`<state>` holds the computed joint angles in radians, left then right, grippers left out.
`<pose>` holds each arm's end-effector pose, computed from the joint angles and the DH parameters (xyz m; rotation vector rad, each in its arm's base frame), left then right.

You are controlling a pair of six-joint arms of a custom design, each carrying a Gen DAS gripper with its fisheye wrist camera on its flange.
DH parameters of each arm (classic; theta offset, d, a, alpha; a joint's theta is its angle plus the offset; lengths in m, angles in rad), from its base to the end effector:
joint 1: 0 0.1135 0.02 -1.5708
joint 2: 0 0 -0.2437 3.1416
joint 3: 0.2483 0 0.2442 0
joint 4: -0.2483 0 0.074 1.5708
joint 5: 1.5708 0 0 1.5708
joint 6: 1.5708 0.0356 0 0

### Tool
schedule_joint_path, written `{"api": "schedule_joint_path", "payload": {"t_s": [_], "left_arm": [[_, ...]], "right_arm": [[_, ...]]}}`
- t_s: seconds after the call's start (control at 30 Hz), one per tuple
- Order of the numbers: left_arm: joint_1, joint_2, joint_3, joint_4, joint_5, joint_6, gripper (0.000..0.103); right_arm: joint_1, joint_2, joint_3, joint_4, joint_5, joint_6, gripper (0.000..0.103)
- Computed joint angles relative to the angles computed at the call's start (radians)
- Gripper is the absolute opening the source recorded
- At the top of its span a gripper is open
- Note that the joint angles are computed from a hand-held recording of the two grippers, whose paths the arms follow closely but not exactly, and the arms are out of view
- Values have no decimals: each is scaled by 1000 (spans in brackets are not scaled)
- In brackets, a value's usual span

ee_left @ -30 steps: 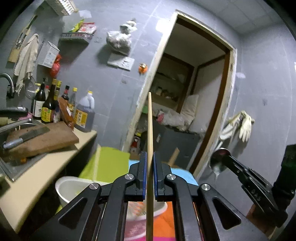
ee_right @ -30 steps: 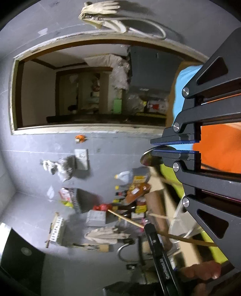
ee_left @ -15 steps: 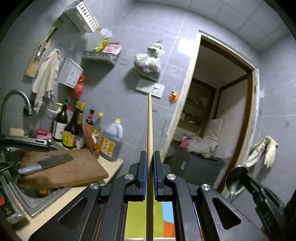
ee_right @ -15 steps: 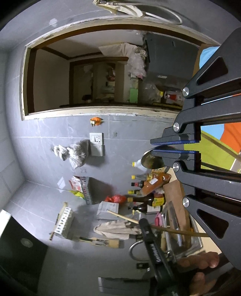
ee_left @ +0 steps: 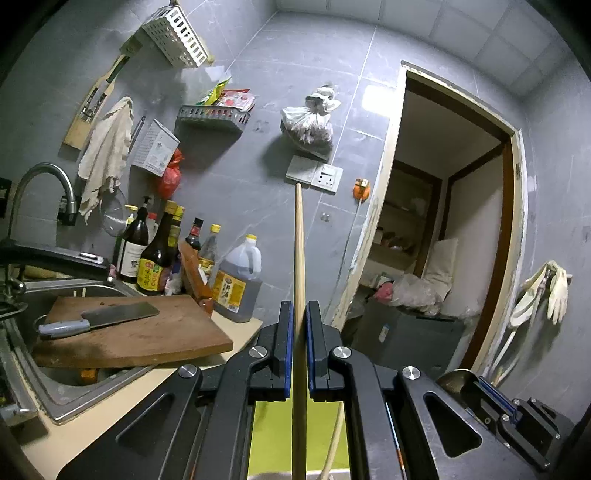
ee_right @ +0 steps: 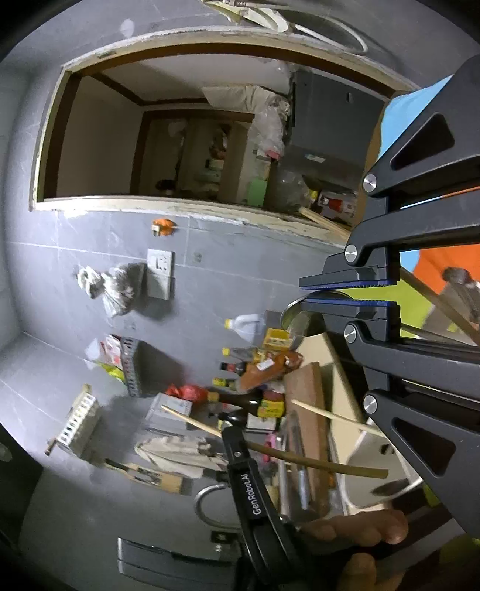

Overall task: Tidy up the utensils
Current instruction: 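Carry the chopstick and spoon over the white caddy and release them inside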

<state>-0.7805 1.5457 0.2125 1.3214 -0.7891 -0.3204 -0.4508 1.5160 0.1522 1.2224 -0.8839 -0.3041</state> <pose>0.1791 -0.1418 0.1400 -0.2529 1.5638 -0.2374 0.2007 -0.0666 0.1239 -0.5174 1.5811 0.1847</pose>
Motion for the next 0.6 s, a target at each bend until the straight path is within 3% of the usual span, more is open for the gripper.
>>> {"api": "schedule_joint_path", "payload": {"t_s": [0.2,0.37,0.53,0.6], "left_arm": [[-50,3,-16,-82,-18,-46,4],[-111,-24,2,-237,-26,-66,5],[-118,-62,28,-417,34,-139,5],[-127,-74,17,-421,28,-148,6]], "right_arm": [[-28,-41,24,-200,-55,-104,3],[-50,-71,56,-382,-85,-180,4],[-76,-109,88,-567,-121,-255,18],[-96,-122,109,-656,-154,-282,18]]}}
